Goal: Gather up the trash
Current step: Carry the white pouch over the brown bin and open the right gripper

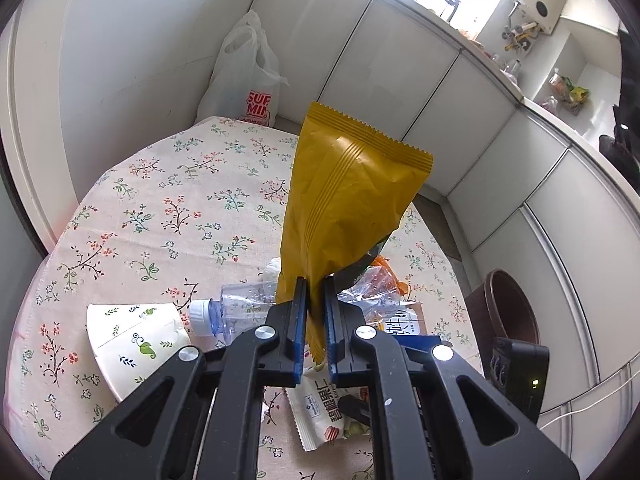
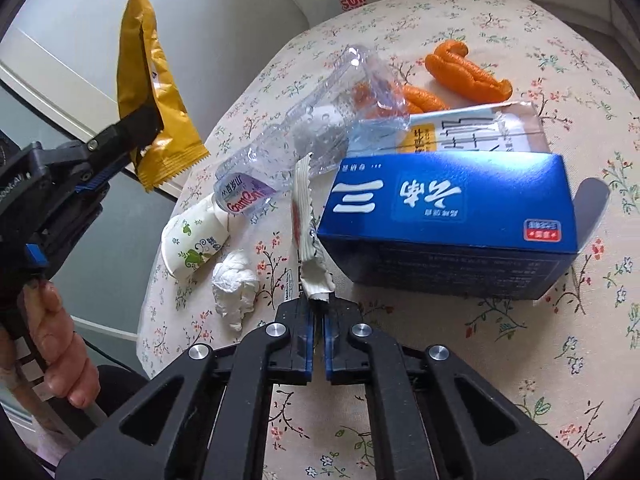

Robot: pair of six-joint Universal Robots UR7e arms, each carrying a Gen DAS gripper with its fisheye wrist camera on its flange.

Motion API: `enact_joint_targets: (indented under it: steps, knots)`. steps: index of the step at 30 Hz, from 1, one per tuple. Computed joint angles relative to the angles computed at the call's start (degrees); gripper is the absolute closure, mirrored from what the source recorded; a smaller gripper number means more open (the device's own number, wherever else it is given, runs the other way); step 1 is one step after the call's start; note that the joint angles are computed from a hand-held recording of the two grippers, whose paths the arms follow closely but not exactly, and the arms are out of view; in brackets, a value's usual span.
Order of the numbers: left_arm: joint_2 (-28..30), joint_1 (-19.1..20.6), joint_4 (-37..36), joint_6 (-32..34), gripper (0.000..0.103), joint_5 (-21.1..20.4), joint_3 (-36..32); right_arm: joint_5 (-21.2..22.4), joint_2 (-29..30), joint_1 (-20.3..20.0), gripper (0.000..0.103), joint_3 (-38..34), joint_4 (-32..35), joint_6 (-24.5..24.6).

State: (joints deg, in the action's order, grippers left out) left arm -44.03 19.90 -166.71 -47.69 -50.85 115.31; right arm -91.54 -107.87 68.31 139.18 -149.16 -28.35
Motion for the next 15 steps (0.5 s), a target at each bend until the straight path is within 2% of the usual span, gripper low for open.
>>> enact_joint_targets:
  steps: [5,11,15]
  knots:
    - [0.4,0.0,-0.1,0.0,0.095,-0.3,-0.5,4.3,-4.2,-2.2,0.100,-0.7,3.3,-0.3]
    - [0.8,0.0,-0.5,0.5,0.095,-0.7,-1.0,11.3,-9.8,-5.3,0.100,-1.7,4.1,-0.8]
    - [1.1,0.3,-0.6,1.1,0.094,-1.1,-1.4,14.2,-13.5,-8.1,0.100,-2.6,4.4,-2.1]
